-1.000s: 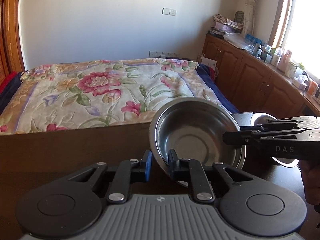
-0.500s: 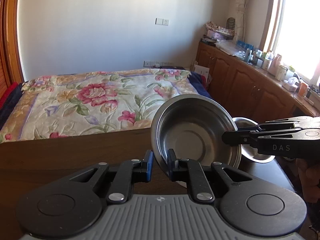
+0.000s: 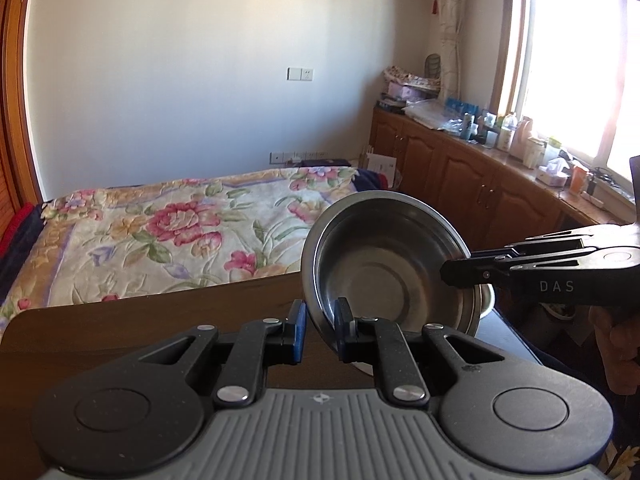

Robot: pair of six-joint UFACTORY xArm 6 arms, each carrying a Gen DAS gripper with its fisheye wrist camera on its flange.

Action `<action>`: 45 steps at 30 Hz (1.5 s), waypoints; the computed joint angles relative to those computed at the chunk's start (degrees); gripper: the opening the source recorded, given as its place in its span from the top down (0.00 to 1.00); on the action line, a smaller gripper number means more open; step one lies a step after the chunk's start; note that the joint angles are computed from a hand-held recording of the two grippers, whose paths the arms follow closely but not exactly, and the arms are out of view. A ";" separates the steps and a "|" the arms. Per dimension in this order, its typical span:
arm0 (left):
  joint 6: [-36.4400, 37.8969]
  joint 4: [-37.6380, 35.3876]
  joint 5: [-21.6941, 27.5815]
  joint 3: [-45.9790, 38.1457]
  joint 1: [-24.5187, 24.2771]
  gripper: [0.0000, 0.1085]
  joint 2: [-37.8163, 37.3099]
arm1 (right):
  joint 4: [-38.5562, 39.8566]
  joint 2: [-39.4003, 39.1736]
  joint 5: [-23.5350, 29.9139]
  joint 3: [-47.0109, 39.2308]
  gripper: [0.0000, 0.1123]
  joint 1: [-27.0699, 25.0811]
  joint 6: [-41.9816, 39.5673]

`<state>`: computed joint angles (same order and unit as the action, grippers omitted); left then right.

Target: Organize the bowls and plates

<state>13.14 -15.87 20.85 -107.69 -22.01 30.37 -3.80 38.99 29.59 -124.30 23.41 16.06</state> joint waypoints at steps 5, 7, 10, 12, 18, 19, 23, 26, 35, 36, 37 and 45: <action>4.02 -3.34 -2.68 7.00 -0.68 0.85 -4.55 | -2.21 -5.47 -4.18 8.36 0.87 0.37 2.56; 6.18 -5.37 -3.58 9.77 -1.00 0.85 -6.30 | -3.23 -7.20 -5.44 11.25 0.87 0.55 3.71; 9.17 -8.02 -4.74 13.89 -1.47 0.85 -8.79 | -4.82 -9.41 -6.91 15.08 0.87 0.80 5.66; 10.68 -9.31 -5.27 16.37 -1.79 0.85 -10.20 | -5.57 -10.74 -7.79 17.56 0.87 0.98 6.79; 15.21 -14.04 -6.41 22.71 -2.52 0.87 -13.79 | -8.14 -14.49 -9.71 24.44 0.87 1.77 10.48; 15.99 -14.98 -6.46 23.45 -2.59 0.87 -14.26 | -8.38 -14.93 -10.02 25.34 0.87 1.87 10.91; 18.97 -18.42 -6.93 26.52 -3.10 0.88 -16.45 | -9.48 -16.95 -10.85 28.69 0.87 2.36 12.72; 21.75 -21.72 -7.45 28.96 -3.56 0.88 -18.22 | -10.96 -18.58 -11.75 31.33 0.87 2.75 14.57; 22.55 -22.73 -9.81 35.16 -4.94 0.88 -21.59 | -13.24 -21.97 -14.39 37.57 0.87 3.54 18.63; 22.39 -22.42 -10.22 35.79 -5.08 0.88 -21.82 | -13.25 -22.31 -14.89 38.31 0.87 3.63 18.95; 21.96 -21.92 -10.48 36.41 -5.16 0.88 -22.09 | -13.76 -22.55 -15.18 38.87 0.87 3.76 19.57; 21.26 -20.40 -11.54 38.49 -5.31 0.89 -22.45 | -19.60 -23.31 -16.09 41.28 0.87 4.38 24.56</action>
